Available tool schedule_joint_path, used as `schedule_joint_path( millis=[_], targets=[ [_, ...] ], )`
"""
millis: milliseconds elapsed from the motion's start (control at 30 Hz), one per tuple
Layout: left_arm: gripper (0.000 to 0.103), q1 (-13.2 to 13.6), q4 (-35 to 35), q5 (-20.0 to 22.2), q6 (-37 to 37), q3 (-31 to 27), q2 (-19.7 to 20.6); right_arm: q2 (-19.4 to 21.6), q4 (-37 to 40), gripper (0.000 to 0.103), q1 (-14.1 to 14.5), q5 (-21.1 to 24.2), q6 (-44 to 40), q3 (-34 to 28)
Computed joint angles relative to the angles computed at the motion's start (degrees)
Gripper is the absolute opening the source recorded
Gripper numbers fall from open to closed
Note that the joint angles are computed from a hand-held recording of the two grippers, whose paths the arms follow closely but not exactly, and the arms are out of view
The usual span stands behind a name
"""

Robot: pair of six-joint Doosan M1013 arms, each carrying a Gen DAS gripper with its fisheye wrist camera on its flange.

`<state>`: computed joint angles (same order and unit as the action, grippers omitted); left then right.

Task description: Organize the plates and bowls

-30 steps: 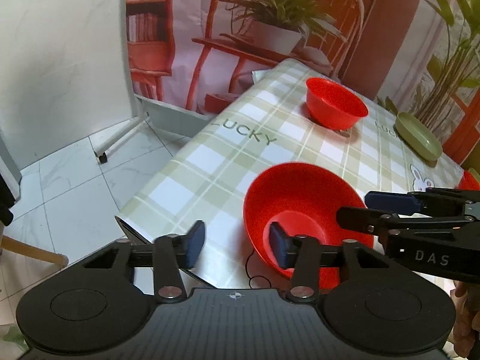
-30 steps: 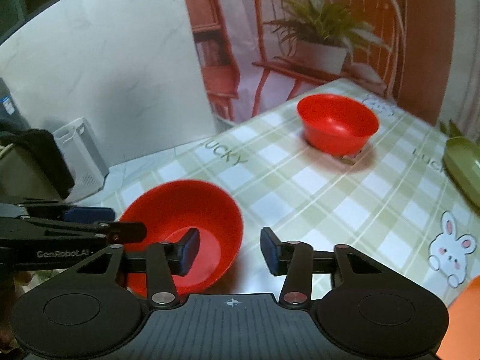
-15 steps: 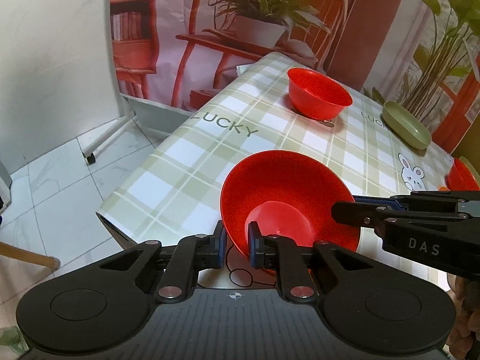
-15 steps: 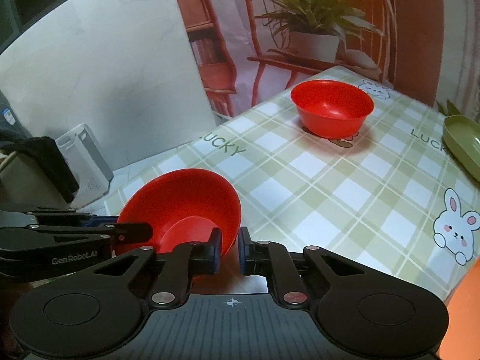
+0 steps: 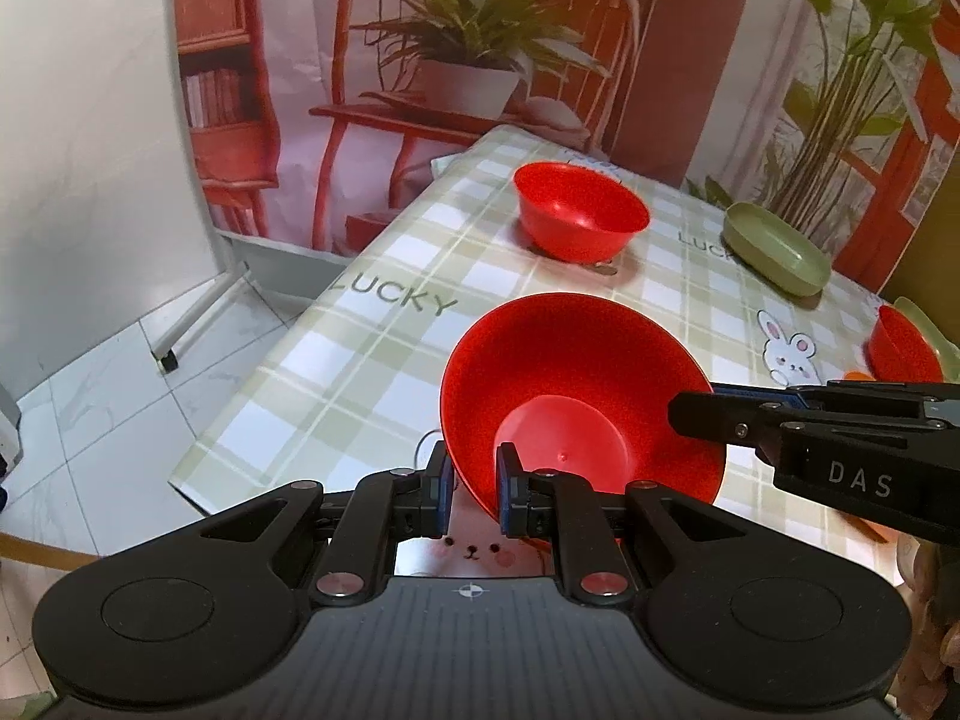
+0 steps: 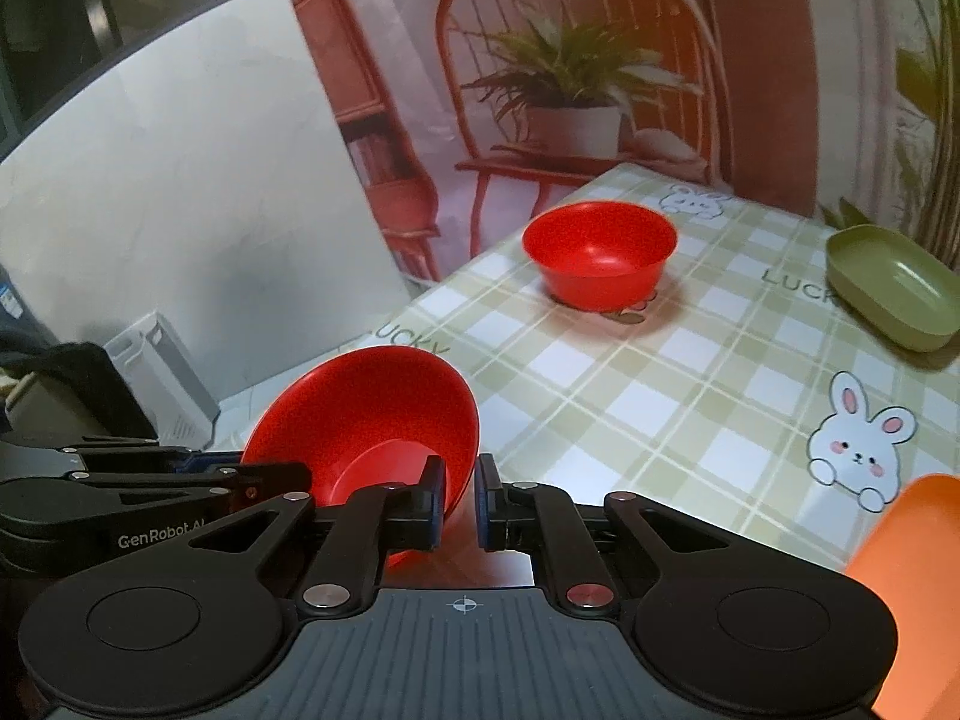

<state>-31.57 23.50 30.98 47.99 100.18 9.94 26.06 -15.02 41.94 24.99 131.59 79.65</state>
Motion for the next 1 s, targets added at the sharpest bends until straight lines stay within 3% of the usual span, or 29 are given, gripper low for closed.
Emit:
schedule_joint_path(
  millis=[167,467,700,1000],
  targets=[
    [0.016,-0.6,-0.1,-0.5,1.7,-1.3,0.2,-1.7,-6.1,0.009,-0.3,-1.9,8.0,2.0],
    [0.016,-2.9,0.0,-3.4,6.6,-6.5,1.8,-6.3,-27.4,0.009,-1.9,-2.9,31.9,6.6],
    [0.016,-5.5,-4.4,-6.2,13.2,-11.1,4.1,-11.1,-44.5,0.009,-3.3,-1.0,51.2,11.9],
    [0.016,-8.9,-12.8,-6.6,23.8,-16.8,8.0,-16.4,-55.6,0.010,-5.2,3.0,65.8,19.0]
  ],
)
